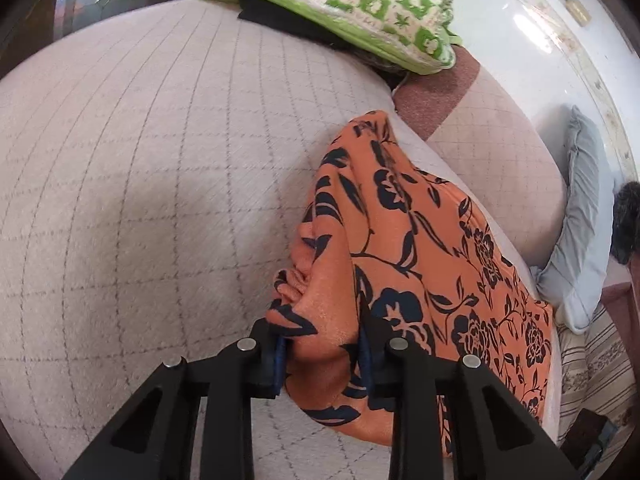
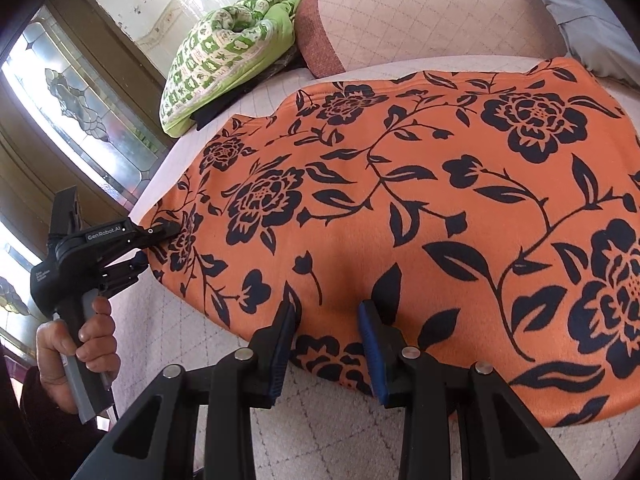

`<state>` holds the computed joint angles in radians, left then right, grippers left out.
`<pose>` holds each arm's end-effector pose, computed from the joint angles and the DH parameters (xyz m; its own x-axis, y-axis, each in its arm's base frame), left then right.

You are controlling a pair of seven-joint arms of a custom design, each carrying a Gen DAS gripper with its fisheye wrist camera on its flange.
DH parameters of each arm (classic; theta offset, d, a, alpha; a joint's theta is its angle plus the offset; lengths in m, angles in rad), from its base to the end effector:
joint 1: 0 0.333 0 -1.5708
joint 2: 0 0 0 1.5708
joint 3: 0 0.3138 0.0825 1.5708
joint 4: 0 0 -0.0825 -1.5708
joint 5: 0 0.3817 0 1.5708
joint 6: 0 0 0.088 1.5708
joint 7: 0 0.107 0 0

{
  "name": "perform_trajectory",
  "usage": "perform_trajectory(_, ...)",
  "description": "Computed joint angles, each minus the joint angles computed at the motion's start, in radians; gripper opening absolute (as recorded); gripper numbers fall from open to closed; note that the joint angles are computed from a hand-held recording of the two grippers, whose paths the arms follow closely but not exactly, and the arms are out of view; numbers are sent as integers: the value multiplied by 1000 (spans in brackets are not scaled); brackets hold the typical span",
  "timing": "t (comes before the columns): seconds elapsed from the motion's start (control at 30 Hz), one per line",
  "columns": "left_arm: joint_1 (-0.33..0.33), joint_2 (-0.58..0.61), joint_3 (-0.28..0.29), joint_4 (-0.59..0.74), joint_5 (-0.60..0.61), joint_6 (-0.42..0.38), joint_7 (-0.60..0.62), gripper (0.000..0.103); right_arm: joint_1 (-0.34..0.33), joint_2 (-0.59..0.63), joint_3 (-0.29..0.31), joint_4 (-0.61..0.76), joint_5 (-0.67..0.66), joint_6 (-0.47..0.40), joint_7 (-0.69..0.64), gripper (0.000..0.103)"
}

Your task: Fold small clothes

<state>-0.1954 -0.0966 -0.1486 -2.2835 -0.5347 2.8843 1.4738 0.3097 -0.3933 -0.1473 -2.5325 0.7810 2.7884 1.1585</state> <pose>0.5203 -0.1567 0.4678 0.0648 -0.8889 0.4535 -0.8097 -0.3125 -0.4967 0.4504 0.0384 0.4716 0.0671 -0.8937 -0.4437 -0.7994 0.2179 -0.5599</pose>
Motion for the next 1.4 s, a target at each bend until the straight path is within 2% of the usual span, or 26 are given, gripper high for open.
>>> perform_trajectory(0.1, 2, -8, -10, -6, 42, 23, -31, 30, 5, 2, -10, 7, 13, -14, -15, 37)
perform_trajectory(0.13, 15, -2, -22, -4, 103, 29, -89, 35, 15, -3, -19, 7, 36, -12, -35, 37)
perform_trajectory(0.17, 14, 3, -20, -1, 112, 24, -101, 40, 38, -10, -38, 6, 83, -4, -79, 37)
perform_trajectory(0.2, 0, 13, -9, 9, 64, 14, -62, 49, 57, -16, -52, 7, 126, 4, -123, 38)
perform_trajectory(0.27, -3, 30, -8, 17, 31, 14, -44, 49, 90, -32, -58, 6, 204, 46, -211, 38)
perform_trajectory(0.3, 2, 30, -14, 12, 57, 33, -65, 49, 101, -36, -55, 8, 229, 65, -243, 38)
perform_trajectory(0.33, 7, 33, -20, 12, 91, 40, -89, 36, 104, -33, -48, 11, 242, 78, -255, 38)
perform_trajectory(0.37, 9, 37, -22, 16, 113, 39, -99, 31, 108, -26, -44, 16, 255, 88, -264, 38)
perform_trajectory(0.4, 9, 38, -22, 19, 116, 32, -97, 30, 106, -6, -39, 25, 257, 82, -255, 38)
perform_trajectory(0.47, 8, 36, -25, 12, 126, 50, -107, 28, 53, 47, 0, 43, 171, 28, -164, 38)
perform_trajectory(0.53, 9, 29, -27, 8, 147, 62, -121, 27, 58, 55, 16, 39, 186, 66, -195, 38)
perform_trajectory(0.57, 7, 25, -28, 6, 154, 68, -122, 27, 42, 54, 27, 45, 154, 48, -167, 38)
perform_trajectory(0.63, -6, 11, -26, 4, 149, 84, -90, 26, 37, 40, 9, 59, 163, -9, -151, 38)
perform_trajectory(0.73, -49, -29, -11, -6, 88, 113, 17, 26, 14, 16, 14, 40, 183, 40, -143, 38)
perform_trajectory(0.77, -49, -43, -17, -12, 111, 120, 15, 26, 6, 7, 10, 33, 183, 56, -132, 37)
perform_trajectory(0.87, -22, -83, -61, -25, 252, 123, -88, 26, 5, -47, -44, 6, 235, 91, -142, 37)
perform_trajectory(0.93, -56, -96, -50, -18, 247, 114, -98, 26, 2, -90, -87, -10, 274, 113, -152, 38)
perform_trajectory(1.07, -65, -105, -99, 19, 338, 84, -202, 26, 6, -179, -186, -36, 369, 158, -205, 38)
perform_trajectory(1.17, -52, -93, -162, 71, 470, 46, -316, 26, -43, -241, -229, -63, 364, 165, -194, 37)
perform_trajectory(1.3, -80, -24, -225, 165, 637, 15, -456, 26, -100, -299, -303, -81, 327, 146, -169, 37)
perform_trajectory(1.4, -125, 93, -272, 271, 803, -30, -599, 26, -155, -320, -336, -96, 273, 122, -141, 37)
